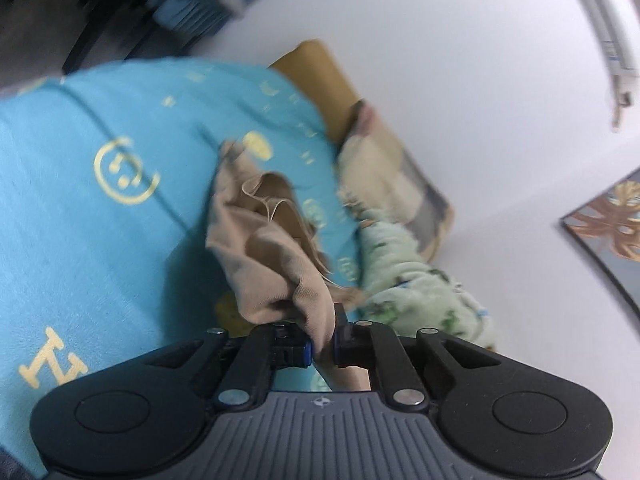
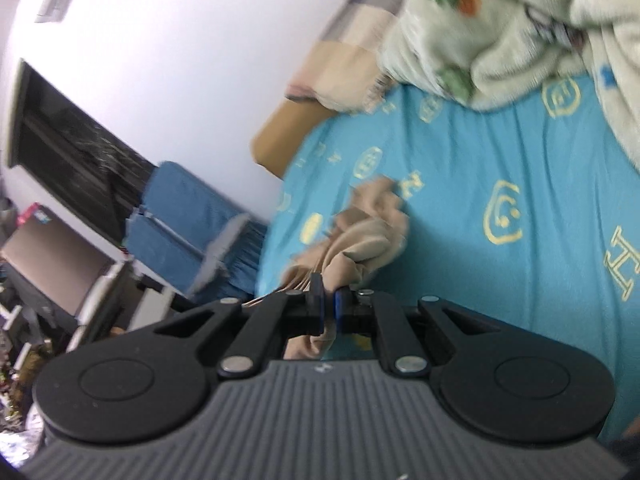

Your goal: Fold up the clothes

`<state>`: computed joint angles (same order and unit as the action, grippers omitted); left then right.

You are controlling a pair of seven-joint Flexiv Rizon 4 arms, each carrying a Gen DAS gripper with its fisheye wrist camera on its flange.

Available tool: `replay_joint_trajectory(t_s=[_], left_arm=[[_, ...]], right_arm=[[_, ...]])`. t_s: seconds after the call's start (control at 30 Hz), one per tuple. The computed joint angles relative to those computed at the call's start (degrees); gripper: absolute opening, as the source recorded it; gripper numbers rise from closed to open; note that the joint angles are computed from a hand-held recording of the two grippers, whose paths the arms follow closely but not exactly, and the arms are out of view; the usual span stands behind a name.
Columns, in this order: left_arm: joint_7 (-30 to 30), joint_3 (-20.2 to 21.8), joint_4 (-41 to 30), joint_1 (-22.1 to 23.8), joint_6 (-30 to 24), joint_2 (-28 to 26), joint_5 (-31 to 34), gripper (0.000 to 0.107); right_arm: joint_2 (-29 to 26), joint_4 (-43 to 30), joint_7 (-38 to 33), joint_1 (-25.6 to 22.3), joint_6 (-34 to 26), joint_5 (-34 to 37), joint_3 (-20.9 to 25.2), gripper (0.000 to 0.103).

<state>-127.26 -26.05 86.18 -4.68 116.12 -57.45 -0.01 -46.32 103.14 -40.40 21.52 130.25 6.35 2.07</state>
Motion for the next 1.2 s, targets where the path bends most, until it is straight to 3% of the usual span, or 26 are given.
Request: replay_joint_trajectory(t_s=[0.23,0.4,0.53,0.7,0.87,1.03,1.2], left_arm=[[-1.83,4.03,10.75,-3.22,4.04,10.65,-1.45,0.009],[-0.87,4.43,9.76,-3.68,-0.92,12.36,-2.23,0.01],[1.14,2.47,4.19,-2.21,-8.18,9.74,-4.63,0.011],[8.22,0.31,-7.75,-1.0,-16.98,1.98,-8.08,0.014],[17.55,-3.95,-18.58,0.23,-22.56,-6.99,-9.85,0.018],[25.67,-6.3,-28.0,-0.07,-29.9,-13.93,-12.88,0.019],[33.36,-7.72,-38.42,-2.15,-31.78,-19.39,-15.42,0.018]], right_arm=[[11.17,10.82,-8.83,7.33,0.89,9.28,-3.17,0.008],[12.19,9.69,-9.47,6.5,-0.59,11.76,-2.31,0.008],[9.38,3.33,-6.56,3.74,-7.9,8.3,-2.39,0.008],[2.95,-6.61,-1.26,-0.56,-15.24,1.15,-1.41,0.009],[-4.67,-14.44,2.49,-6.42,-17.71,-7.46,2.45,0.01],[-11.35,-20.97,5.84,-13.61,-22.05,-16.6,9.59,0.01],[-16.23,-27.91,5.56,-15.45,-22.79,-22.3,11.38,0.011]])
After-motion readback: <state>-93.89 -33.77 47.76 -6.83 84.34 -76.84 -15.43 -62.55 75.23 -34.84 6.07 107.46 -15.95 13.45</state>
